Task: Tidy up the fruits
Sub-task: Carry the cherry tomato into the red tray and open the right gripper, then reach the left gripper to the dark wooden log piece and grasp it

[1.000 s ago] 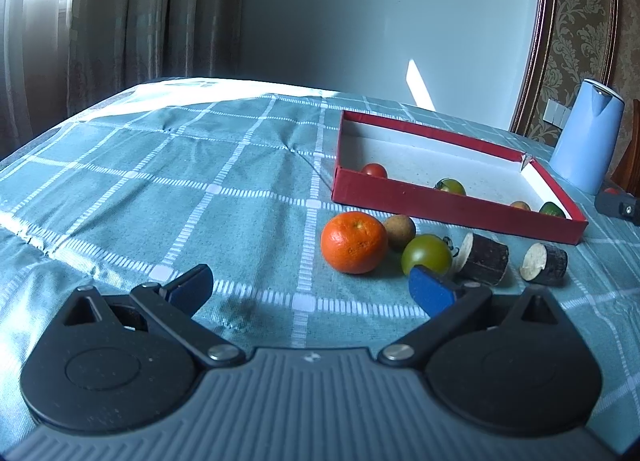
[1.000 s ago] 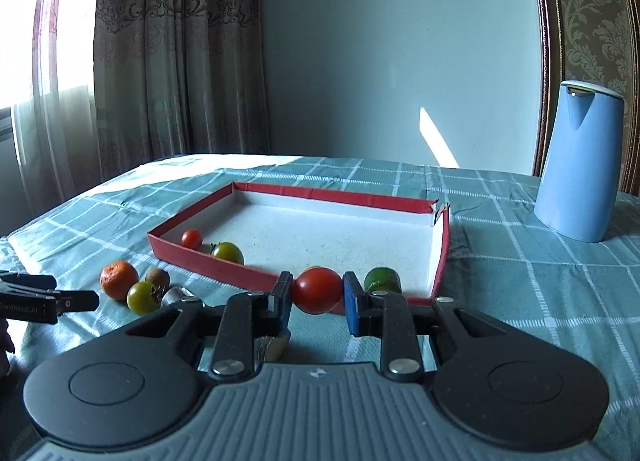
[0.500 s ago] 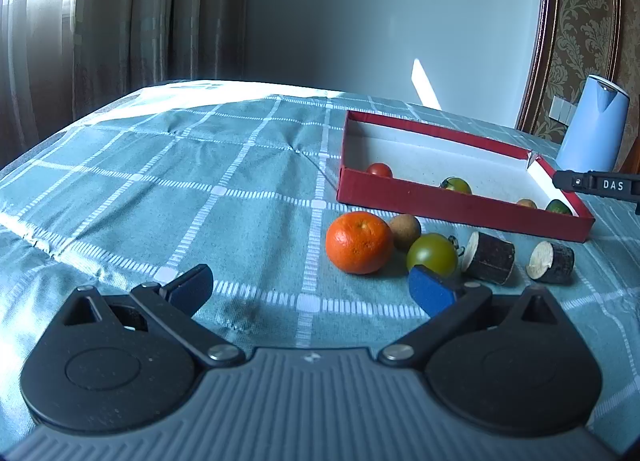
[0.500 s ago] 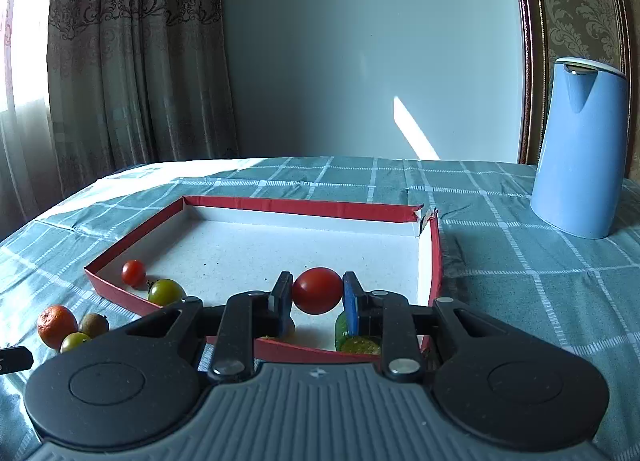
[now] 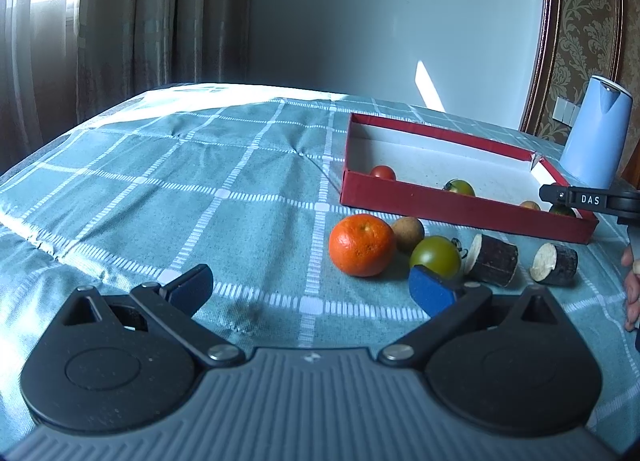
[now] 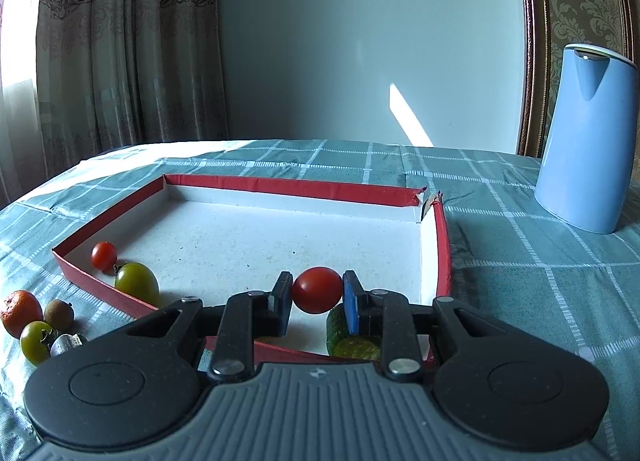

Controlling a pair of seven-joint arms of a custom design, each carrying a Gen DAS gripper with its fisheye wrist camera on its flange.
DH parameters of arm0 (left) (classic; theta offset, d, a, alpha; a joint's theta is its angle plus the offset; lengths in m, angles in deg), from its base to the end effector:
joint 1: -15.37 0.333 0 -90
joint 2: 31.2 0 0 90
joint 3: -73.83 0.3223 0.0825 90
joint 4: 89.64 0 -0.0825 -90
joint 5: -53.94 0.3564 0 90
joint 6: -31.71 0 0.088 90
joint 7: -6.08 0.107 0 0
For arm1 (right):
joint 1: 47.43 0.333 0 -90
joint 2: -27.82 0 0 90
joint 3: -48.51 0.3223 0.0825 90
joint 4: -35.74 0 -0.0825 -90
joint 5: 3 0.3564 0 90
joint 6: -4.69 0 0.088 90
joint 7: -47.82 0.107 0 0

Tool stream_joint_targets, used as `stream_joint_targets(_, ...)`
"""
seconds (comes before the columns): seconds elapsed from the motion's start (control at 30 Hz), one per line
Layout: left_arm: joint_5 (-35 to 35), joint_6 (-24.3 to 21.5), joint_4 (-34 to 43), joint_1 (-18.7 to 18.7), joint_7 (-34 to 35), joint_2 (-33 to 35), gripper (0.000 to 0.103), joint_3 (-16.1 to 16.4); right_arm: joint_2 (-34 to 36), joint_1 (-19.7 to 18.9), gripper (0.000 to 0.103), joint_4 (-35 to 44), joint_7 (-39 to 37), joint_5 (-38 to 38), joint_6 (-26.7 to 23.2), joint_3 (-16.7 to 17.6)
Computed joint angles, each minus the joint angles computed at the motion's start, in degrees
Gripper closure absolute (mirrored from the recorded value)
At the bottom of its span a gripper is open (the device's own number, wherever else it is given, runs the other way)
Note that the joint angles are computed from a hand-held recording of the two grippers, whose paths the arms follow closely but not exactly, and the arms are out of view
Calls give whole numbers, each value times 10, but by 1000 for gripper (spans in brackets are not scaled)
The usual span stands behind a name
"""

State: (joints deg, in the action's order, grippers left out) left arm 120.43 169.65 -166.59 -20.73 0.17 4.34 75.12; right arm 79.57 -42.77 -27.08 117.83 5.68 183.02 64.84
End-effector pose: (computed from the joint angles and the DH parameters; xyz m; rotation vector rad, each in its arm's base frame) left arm 0.6102 -0.4225 0.4321 -1.8215 1.3183 -0.8485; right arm 0.7776 0.1698 0.4358 -1.6805 1.2148 -0.7292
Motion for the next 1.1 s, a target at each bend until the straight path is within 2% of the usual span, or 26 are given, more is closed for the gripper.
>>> stream_joint_targets(0.3, -5, -7, 5, -1, 7, 2, 0, -1, 3, 0, 78, 3, 13, 9, 5, -3)
stream_joint_targets(0.4, -5, -12, 6, -3, 11, 3, 0, 0, 4, -11, 78, 3, 12, 12, 3, 14)
stream_joint_targets(0.57, -15, -23, 16, -3, 28, 9, 0, -2, 1, -10, 76, -3, 14, 13, 8, 11)
stream_joint_targets(0.6, -16, -24, 16, -4, 30, 9, 0, -1, 0, -9, 74, -5, 15, 13, 10, 9)
stream_joint_targets(0.63, -16, -26, 18, -5, 31, 10, 0, -1, -2, -8, 59, -9, 18, 12, 15, 6)
stream_joint_targets(0.7, -18, -29, 20, -7, 33, 11, 0, 0, -11, 8, 24, -27, 55, 0, 46, -25)
stream_joint_targets(0.73, -19, -30, 20, -7, 34, 11, 0, 0, -14, 5, 21, -39, 46, 8, 68, -20)
stream_joint_targets(0.77, -19, -31, 21, -7, 35, 11, 0, 0, -15, -11, 21, -50, 43, -3, 85, 6)
stream_joint_targets(0.8, -21, -34, 23, -8, 38, 12, 0, 0, -17, -21, 21, -61, 64, -27, 106, 15)
stream_joint_targets(0.87, -23, -37, 25, -8, 42, 14, 0, 0, -28, -8, 21, -78, 67, -13, 127, -8)
stream_joint_targets(0.93, -27, -39, 26, -8, 47, 14, 0, 0, -42, -21, 21, -110, 82, -27, 155, 2)
stream_joint_targets(1.1, -26, -48, 29, -12, 50, 15, 0, 1, -83, -118, 21, -228, 139, -86, 223, 97)
